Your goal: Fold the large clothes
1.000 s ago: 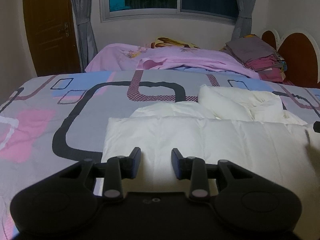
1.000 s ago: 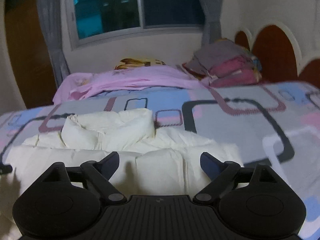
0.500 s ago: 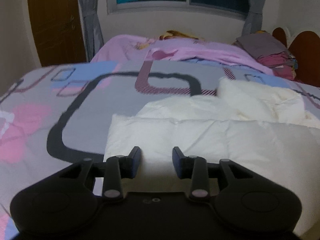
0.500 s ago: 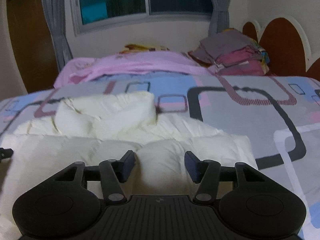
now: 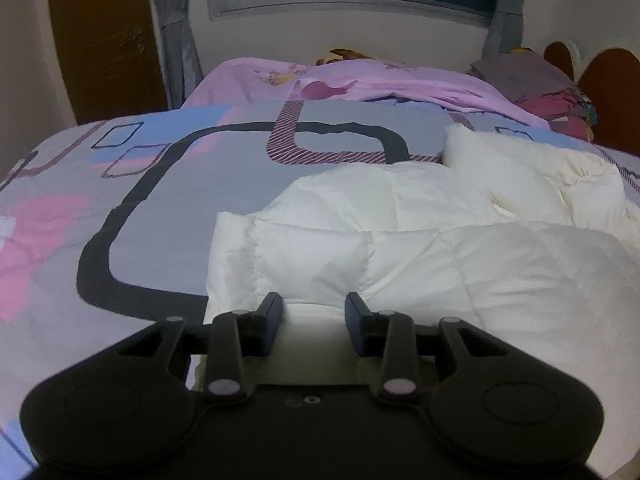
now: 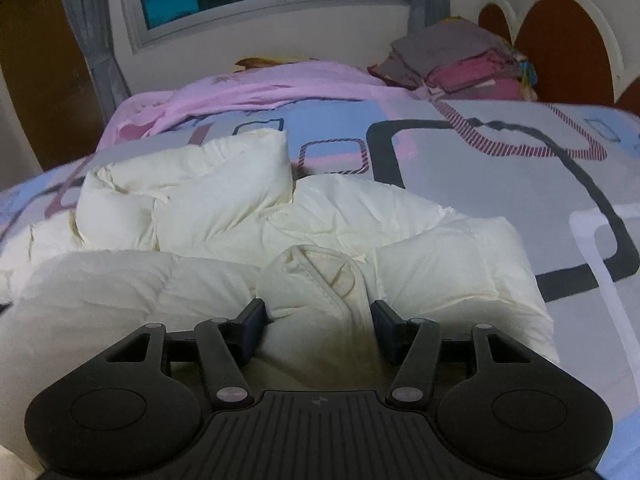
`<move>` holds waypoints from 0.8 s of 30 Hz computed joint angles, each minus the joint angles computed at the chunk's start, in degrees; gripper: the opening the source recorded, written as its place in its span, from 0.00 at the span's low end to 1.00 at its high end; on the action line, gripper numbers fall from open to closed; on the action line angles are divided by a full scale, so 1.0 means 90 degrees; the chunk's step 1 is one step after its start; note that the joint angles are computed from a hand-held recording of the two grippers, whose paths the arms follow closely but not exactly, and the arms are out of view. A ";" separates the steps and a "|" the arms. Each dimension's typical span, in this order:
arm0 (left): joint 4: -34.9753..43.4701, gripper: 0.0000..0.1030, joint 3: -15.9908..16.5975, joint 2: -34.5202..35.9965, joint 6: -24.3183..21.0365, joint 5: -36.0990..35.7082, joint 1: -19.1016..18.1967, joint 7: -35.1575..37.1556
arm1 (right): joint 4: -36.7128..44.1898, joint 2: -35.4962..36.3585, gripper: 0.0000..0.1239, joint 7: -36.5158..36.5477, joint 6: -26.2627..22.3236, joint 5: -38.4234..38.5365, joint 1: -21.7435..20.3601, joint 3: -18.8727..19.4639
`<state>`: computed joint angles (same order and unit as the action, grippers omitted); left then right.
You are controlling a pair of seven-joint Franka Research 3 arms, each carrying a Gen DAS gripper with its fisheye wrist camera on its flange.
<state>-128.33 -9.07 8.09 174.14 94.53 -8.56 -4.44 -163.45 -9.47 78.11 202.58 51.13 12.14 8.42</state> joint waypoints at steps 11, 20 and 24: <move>-0.0805 0.43 -0.0080 -0.1038 -0.0085 -0.0446 0.0019 0.0289 | -0.0477 -0.1499 0.46 -0.1319 0.0268 0.2112 -0.0013 0.1164; -0.1668 0.46 -0.0292 -0.1916 0.0150 -0.1308 0.0145 0.0950 | -0.0513 -0.2048 0.46 -0.2786 0.0297 0.3993 0.0927 0.1171; -0.2024 0.46 -0.0453 -0.2352 0.0170 -0.1641 0.0230 0.1091 | -0.0583 -0.2432 0.46 -0.3455 0.0415 0.4808 0.1540 0.0913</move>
